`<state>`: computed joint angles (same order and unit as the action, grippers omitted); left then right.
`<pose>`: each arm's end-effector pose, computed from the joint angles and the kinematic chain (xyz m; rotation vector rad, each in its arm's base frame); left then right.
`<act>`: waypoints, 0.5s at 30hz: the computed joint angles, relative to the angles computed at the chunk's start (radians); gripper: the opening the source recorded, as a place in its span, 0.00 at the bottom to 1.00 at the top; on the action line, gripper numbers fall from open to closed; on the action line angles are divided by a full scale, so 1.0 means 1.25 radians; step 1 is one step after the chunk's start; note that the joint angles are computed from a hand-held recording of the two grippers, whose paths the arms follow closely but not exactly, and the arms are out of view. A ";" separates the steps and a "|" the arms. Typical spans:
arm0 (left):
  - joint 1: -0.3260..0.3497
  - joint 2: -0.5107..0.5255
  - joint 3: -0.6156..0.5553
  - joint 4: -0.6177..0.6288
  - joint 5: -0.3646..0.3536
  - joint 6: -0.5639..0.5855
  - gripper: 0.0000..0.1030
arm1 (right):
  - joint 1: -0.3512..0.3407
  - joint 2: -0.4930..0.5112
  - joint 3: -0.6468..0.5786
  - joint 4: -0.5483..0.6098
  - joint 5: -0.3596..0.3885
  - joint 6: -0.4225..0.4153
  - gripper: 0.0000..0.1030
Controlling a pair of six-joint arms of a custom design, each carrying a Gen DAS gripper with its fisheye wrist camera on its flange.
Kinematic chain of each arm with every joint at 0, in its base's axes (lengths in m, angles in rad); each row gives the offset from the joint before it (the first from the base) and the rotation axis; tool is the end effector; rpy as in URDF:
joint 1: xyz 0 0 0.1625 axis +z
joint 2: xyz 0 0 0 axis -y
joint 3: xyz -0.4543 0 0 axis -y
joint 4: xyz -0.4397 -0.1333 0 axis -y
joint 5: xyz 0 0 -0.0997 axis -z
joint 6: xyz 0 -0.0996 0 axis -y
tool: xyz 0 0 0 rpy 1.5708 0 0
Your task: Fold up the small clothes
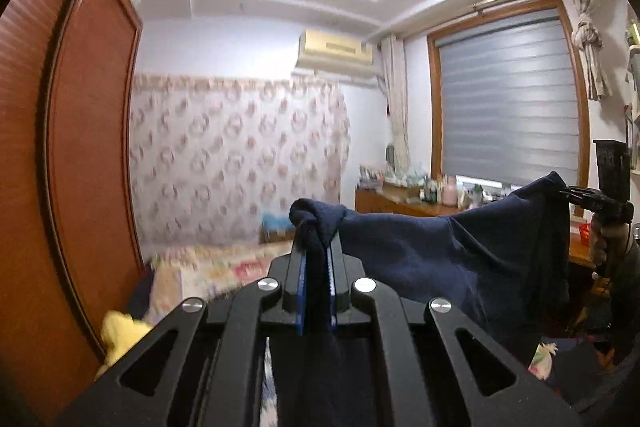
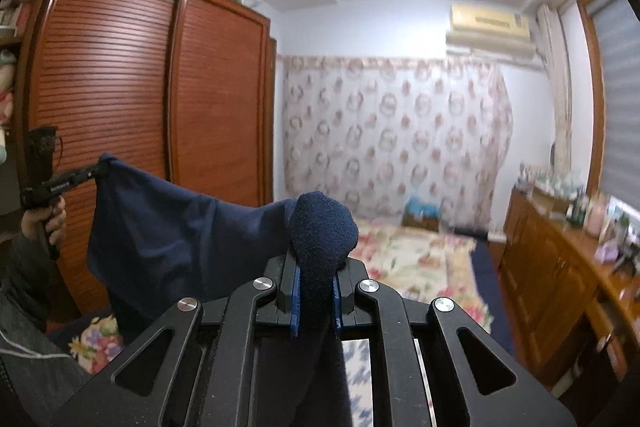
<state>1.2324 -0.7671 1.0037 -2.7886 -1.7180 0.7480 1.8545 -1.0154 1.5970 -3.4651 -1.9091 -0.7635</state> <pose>-0.1841 -0.8807 0.4028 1.4913 2.2635 -1.4572 0.2987 -0.6663 0.3794 0.8115 -1.9585 1.4873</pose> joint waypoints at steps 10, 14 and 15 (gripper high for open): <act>-0.010 0.023 -0.068 -0.014 -0.032 0.022 0.05 | 0.052 -0.005 -0.032 -0.059 -0.032 -0.086 0.09; -0.012 0.056 -0.113 0.015 -0.030 0.021 0.05 | 0.041 -0.014 -0.016 -0.077 -0.041 -0.076 0.09; -0.014 0.067 -0.125 0.021 -0.022 0.020 0.05 | 0.039 -0.017 -0.011 -0.080 -0.044 -0.077 0.09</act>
<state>1.2148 -0.6837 0.8470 -2.7618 -1.7458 0.7732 1.9033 -1.0360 1.5835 -3.5653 -1.9640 -0.8600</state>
